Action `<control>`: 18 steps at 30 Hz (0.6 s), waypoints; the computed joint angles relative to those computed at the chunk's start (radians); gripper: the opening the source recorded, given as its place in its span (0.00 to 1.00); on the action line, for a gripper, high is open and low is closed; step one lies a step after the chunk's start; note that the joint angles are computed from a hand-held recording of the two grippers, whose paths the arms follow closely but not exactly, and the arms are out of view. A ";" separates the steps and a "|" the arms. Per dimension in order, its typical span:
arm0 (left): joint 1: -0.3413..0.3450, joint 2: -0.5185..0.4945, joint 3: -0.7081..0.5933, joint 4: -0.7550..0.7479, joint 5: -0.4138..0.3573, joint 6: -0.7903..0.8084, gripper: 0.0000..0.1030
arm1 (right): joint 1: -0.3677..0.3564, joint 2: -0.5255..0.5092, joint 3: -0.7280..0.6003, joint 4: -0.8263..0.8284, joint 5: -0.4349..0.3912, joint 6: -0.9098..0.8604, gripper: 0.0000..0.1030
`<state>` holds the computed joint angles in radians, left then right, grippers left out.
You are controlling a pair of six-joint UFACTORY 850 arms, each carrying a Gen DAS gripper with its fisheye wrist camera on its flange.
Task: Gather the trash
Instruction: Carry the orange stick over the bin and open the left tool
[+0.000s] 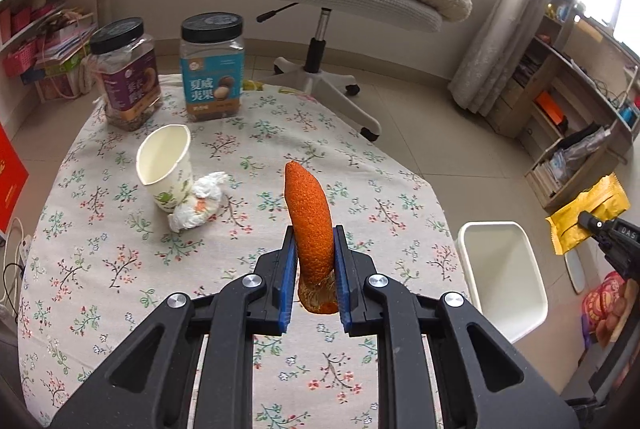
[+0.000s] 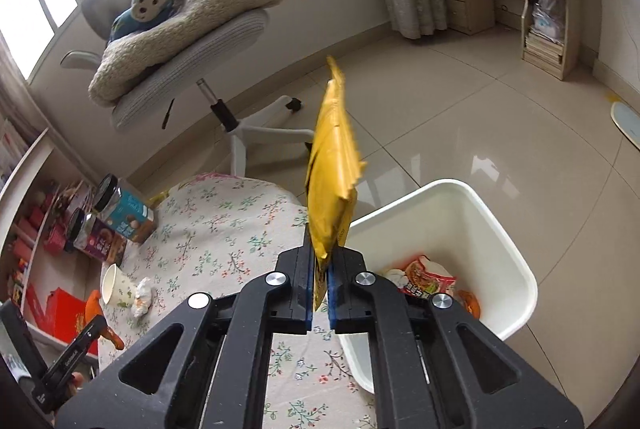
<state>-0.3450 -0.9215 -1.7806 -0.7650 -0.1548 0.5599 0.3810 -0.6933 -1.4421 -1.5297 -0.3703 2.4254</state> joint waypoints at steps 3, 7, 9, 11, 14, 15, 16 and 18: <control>-0.033 -0.008 -0.020 0.001 -0.013 0.026 0.17 | -0.010 0.038 0.061 -0.062 -0.040 0.130 0.48; -0.078 -0.043 -0.093 -0.025 -0.075 0.039 0.17 | -0.022 0.081 0.123 -0.117 -0.085 0.244 0.65; -0.103 -0.070 -0.148 -0.011 -0.113 0.018 0.17 | -0.027 0.101 0.154 -0.144 -0.114 0.309 0.73; -0.130 -0.096 -0.199 0.012 -0.141 -0.005 0.17 | -0.033 0.123 0.188 -0.171 -0.143 0.377 0.78; -0.172 -0.135 -0.277 0.063 -0.174 -0.049 0.17 | -0.034 0.153 0.228 -0.178 -0.201 0.429 0.84; -0.186 -0.149 -0.306 0.086 -0.185 -0.068 0.17 | -0.034 0.161 0.238 -0.170 -0.221 0.427 0.84; -0.199 -0.163 -0.332 0.101 -0.195 -0.078 0.17 | -0.032 0.167 0.246 -0.153 -0.246 0.416 0.86; -0.221 -0.190 -0.385 0.123 -0.217 -0.093 0.17 | -0.030 0.183 0.269 -0.137 -0.288 0.418 0.88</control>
